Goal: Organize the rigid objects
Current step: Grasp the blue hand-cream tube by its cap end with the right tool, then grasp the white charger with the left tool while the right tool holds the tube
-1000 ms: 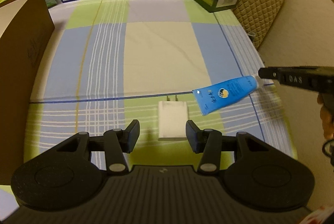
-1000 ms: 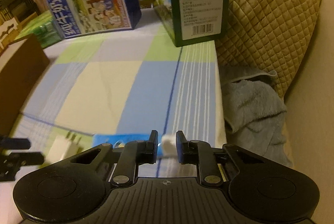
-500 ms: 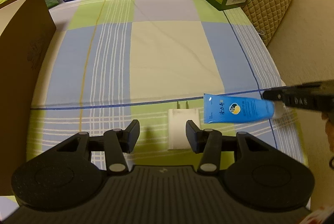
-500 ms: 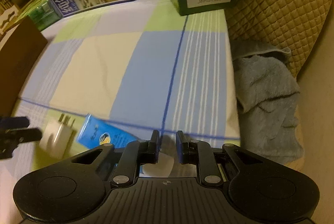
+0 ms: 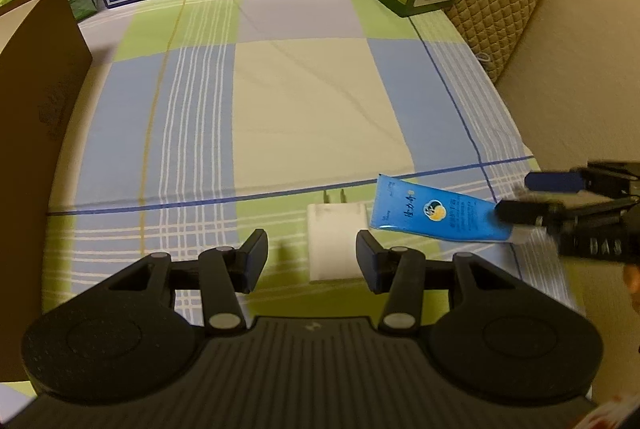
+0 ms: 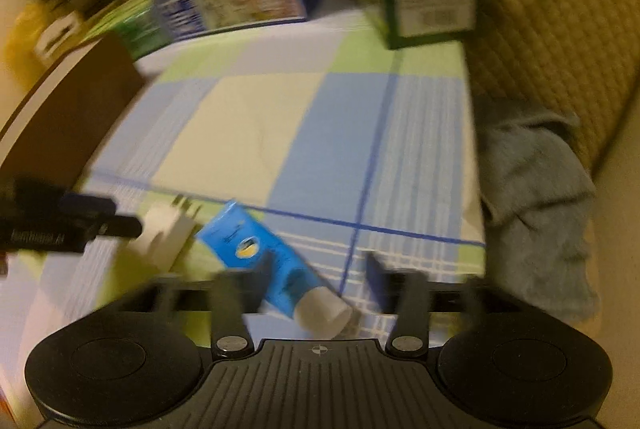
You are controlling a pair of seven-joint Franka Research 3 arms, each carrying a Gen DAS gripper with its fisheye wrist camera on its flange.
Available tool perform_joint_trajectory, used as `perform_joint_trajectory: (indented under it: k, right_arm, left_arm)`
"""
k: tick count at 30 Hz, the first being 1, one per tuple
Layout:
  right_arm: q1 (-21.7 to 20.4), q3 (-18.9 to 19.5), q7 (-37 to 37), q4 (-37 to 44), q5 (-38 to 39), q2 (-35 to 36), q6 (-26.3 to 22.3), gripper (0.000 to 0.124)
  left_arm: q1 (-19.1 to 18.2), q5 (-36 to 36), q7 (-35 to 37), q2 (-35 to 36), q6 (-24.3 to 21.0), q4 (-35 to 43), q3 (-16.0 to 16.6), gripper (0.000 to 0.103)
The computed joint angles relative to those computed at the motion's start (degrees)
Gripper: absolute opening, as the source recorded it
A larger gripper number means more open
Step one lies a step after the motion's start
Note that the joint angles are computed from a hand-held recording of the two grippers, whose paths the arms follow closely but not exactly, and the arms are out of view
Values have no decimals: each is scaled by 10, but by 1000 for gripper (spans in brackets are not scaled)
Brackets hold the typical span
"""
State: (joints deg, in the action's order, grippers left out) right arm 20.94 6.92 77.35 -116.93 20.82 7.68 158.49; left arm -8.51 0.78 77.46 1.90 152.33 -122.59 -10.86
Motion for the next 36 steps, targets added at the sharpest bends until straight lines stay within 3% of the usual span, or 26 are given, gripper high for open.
perform_joint_trajectory:
  k: [3,9,12,19,23,26,29,36]
  right_arm:
    - [-3,9,-74,7,0,5,-18,66]
    - [23,-6,-59,30,-88,38,-30,65]
    - [24,-3,-56,30,-93,45,-20,50]
    - [40,-14,19,16,-126,43,7,45]
    - [52,-22,74,13,-158,41,12,45]
    - [60,-24,110,4,-181,35,20,41]
    - [62,-16,133,-9,-178,26,28,35]
    - [75,1,164,-46,-187,2,44,34]
  left_arm:
    - [1,-26,23,-5,1,-7,-1,44]
    - [-3,-69,71,-2,0,-7,-5,51]
    - [-3,-78,80,9,-6,2,-6,53]
    - [-3,-31,60,39,-7,23,-8,51]
    - [0,-24,65,47,-6,27,-11,40]
    - [4,-34,76,46,-1,23,-14,38]
    - [6,-34,90,36,9,7,-14,36]
    - [7,-57,112,-32,19,-72,-2,36]
